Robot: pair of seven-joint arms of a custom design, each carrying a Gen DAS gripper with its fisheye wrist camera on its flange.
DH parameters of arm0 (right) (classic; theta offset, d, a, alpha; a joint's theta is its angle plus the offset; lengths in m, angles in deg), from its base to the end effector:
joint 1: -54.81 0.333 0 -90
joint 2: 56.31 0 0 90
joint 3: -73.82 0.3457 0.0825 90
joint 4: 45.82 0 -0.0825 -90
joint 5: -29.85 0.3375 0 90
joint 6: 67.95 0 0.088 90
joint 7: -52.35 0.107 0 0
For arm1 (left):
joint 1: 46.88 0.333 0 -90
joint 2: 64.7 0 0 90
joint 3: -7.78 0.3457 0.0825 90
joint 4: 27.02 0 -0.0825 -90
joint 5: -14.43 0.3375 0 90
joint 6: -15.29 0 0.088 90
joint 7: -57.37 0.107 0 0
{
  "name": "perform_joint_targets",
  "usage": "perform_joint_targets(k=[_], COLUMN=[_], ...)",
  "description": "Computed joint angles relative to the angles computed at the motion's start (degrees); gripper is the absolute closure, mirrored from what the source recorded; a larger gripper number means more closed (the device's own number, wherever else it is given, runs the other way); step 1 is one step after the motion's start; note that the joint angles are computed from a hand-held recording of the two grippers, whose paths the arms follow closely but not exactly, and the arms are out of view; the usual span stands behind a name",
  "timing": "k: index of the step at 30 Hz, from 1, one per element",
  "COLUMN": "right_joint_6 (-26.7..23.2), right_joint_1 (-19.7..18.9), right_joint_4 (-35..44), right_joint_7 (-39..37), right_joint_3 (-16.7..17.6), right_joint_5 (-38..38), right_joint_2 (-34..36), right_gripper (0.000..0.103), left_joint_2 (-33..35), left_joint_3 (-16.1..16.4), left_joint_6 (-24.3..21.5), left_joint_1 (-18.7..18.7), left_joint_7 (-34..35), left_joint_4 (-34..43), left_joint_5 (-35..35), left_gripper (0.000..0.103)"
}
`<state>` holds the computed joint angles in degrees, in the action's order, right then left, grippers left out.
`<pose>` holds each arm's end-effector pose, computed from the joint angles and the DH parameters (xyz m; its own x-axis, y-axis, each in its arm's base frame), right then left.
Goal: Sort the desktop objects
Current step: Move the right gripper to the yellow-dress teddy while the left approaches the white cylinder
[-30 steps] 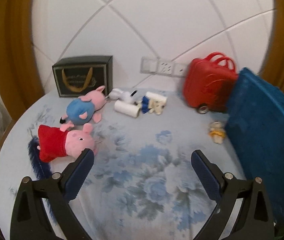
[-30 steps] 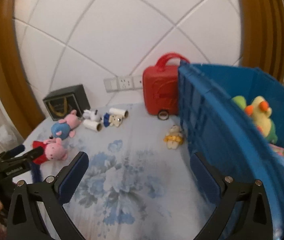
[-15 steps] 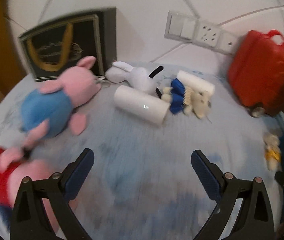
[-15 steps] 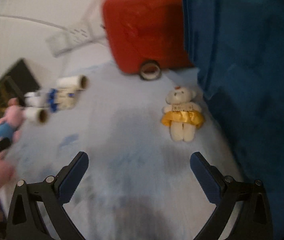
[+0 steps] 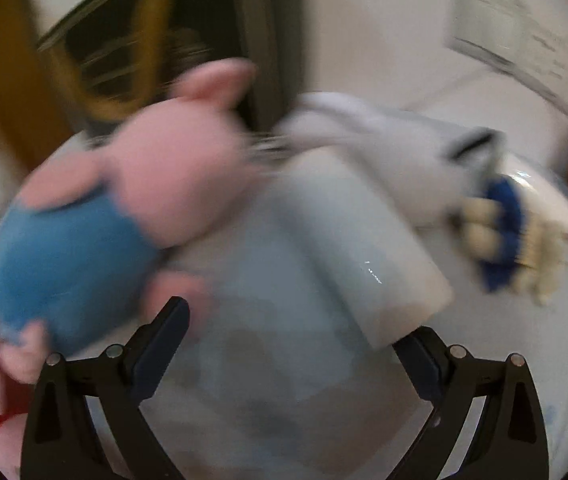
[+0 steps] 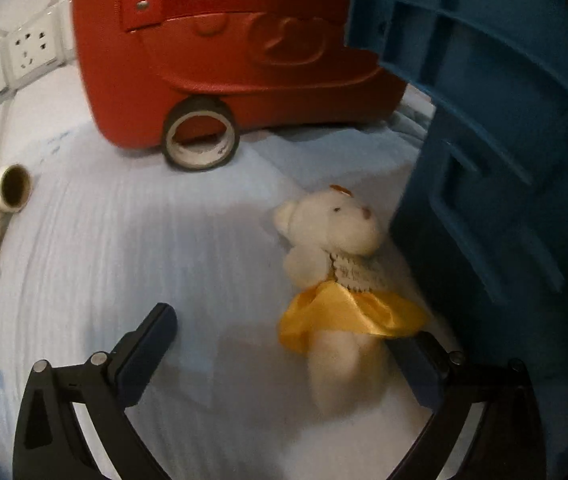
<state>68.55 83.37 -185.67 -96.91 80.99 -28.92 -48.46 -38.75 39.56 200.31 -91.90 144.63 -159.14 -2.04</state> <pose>0.3691 0.2551 0.3038 -0.6219 -0.7781 0.0882 -0.6699 0.4702 -0.5746 0.5423 -0.1192 0.3092 0.0231 -0.9968 -0.0767 -0.8381 0.0225 -0.5451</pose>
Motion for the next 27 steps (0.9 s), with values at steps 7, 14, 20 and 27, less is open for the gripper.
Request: perform_joint_targets(k=[7,14,20,27], right_joint_6=[14.72,16.81,12.24,10.17], right_joint_1=[-1.17,0.18,-0.78,-2.46], right_joint_4=[-0.14,-1.4,-7.83,-8.27], right_joint_7=[6.82,17.58,16.7,14.01], right_joint_3=[-0.8,0.6,2.03,1.38], right_joint_5=[-16.48,-28.52,-19.26,-16.34], right_joint_2=[0.13,-1.95,-8.24,-8.57], right_gripper=[0.0,0.0,0.0,0.0], left_joint_2=[-6.77,-8.09,2.81,5.81], left_joint_3=[5.08,0.83,2.47,4.19], left_joint_6=[-0.62,4.85,-5.87,-4.34], left_joint_1=[-3.15,-1.84,-1.48,-3.25], left_joint_7=[-0.33,5.64,6.21,0.2], left_joint_4=[-7.2,-5.61,7.67,8.53], left_joint_5=[2.74,-0.77,-0.34,6.89], left_gripper=[0.004,0.004,0.004,0.002])
